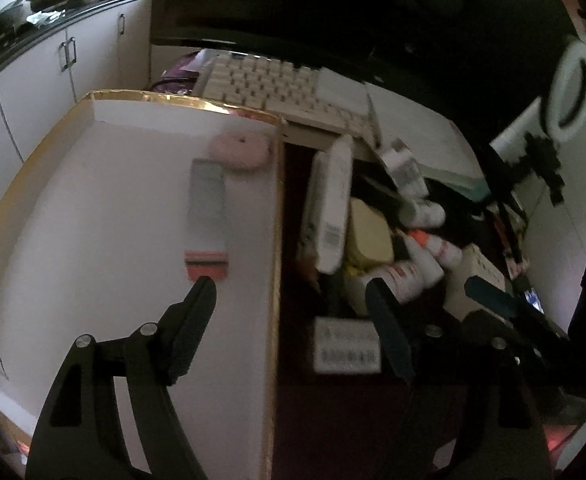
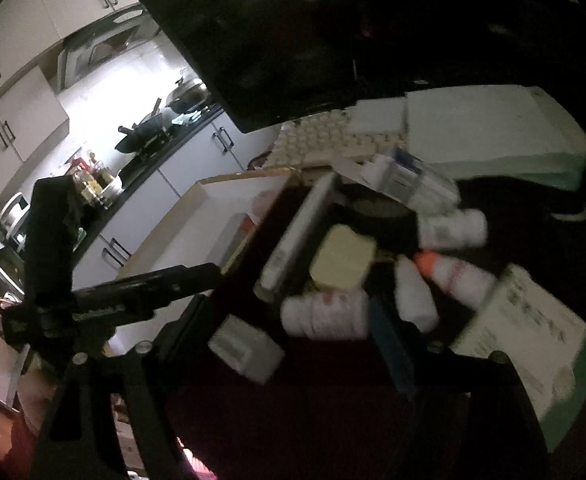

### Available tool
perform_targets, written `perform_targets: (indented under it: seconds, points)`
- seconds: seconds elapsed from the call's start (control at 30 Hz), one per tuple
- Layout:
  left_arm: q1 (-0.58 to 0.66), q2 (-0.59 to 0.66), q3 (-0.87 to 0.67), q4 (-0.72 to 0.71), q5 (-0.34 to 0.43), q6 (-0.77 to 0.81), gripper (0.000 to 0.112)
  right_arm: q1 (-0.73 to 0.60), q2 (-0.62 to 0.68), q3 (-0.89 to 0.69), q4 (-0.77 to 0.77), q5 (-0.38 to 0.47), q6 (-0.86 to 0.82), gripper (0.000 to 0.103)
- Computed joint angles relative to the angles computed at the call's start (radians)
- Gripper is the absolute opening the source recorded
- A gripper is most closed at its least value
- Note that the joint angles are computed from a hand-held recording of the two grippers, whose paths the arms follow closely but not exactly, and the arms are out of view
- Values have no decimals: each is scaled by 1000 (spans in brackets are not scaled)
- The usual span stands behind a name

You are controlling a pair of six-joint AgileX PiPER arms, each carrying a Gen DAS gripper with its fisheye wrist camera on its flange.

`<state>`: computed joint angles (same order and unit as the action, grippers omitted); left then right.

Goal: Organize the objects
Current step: 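Lower the box and bear into the white tray and open both tools, then move the left tool back over the desk toward the small barcode box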

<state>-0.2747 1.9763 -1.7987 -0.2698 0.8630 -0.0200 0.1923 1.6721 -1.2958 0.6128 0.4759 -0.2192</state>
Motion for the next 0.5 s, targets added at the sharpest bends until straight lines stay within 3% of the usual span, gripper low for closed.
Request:
perform_targets:
  seconds: [0.33,0.43,0.5]
  points:
    - [-139,-186,290,163,-158,-37,78,19,-191,287,-81,-177,57,80]
    - [-155,-225,366,113,-217,7,78,7,-241,365,-15,-200,-4,80]
    - [-163,-235,383,78,-236,44,78,10,-264,398,-50,-206,35,80]
